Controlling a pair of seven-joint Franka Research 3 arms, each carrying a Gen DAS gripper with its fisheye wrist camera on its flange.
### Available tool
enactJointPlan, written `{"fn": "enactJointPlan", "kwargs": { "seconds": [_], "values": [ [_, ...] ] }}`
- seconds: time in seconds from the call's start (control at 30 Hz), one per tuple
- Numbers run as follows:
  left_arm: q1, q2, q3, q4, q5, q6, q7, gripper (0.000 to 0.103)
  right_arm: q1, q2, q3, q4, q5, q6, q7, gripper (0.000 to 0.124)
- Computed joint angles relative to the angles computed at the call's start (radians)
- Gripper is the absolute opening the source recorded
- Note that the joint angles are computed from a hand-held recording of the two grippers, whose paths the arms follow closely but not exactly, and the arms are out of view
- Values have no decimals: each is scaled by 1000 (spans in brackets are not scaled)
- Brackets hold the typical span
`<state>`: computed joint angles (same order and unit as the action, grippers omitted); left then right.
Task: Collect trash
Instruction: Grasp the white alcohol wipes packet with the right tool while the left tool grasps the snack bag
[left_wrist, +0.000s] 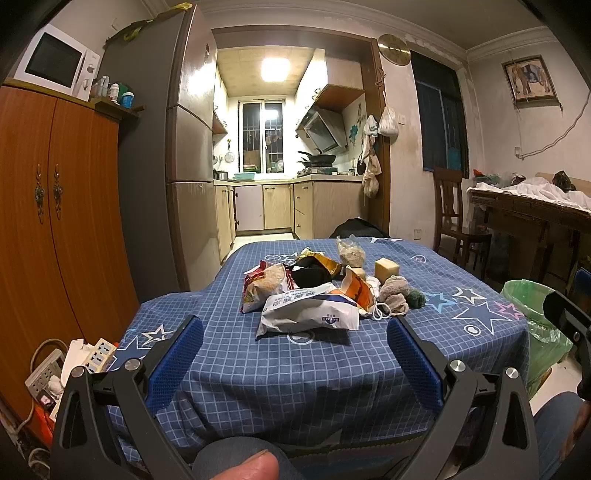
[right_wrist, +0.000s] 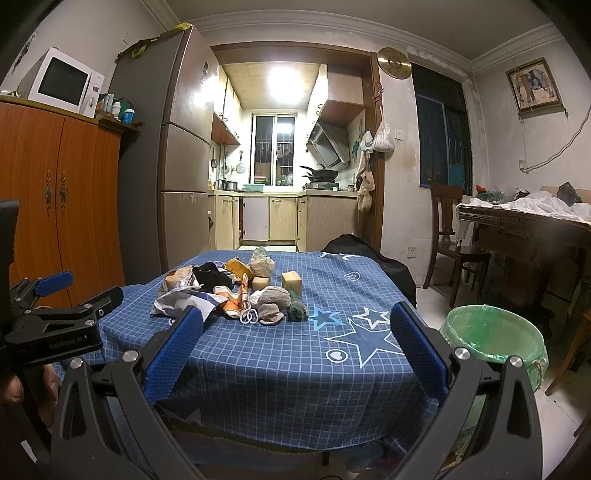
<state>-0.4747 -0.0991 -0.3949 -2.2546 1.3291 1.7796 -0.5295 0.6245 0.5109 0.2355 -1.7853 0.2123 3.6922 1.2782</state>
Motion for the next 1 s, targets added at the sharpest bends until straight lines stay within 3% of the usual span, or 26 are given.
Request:
{"fn": "enactJointPlan", "kwargs": {
  "seconds": [0.17,0.4,0.53,0.6,0.7,0.77,0.87,1.0],
  "values": [
    [4,-4,7,-2,-6,18,10,99,-2,9,2,10,-10,-4,2,98],
    [62,-64,46,-62,-49,127,14,99,-14,57,15,94,-56,-69,2,98],
    [115,-95,73,-97,-71,217,30,99,-84,106,88,176,-162,-160,38,98],
    [152,-120,106,-123,-57,341,42,99,-134,138,149,224,-219,-213,60,98],
    [237,-129,204,-147,-23,707,99,99,-203,195,245,304,-263,-319,71,98],
    [294,-101,251,-142,-25,890,85,99,-233,237,300,362,-255,-398,50,98],
    [370,-54,267,-115,-1,1008,17,98,-234,276,319,423,-220,-477,13,98],
    [424,9,245,-55,-23,1034,63,98,-219,296,301,458,-169,-556,-21,98]
  ]
}}
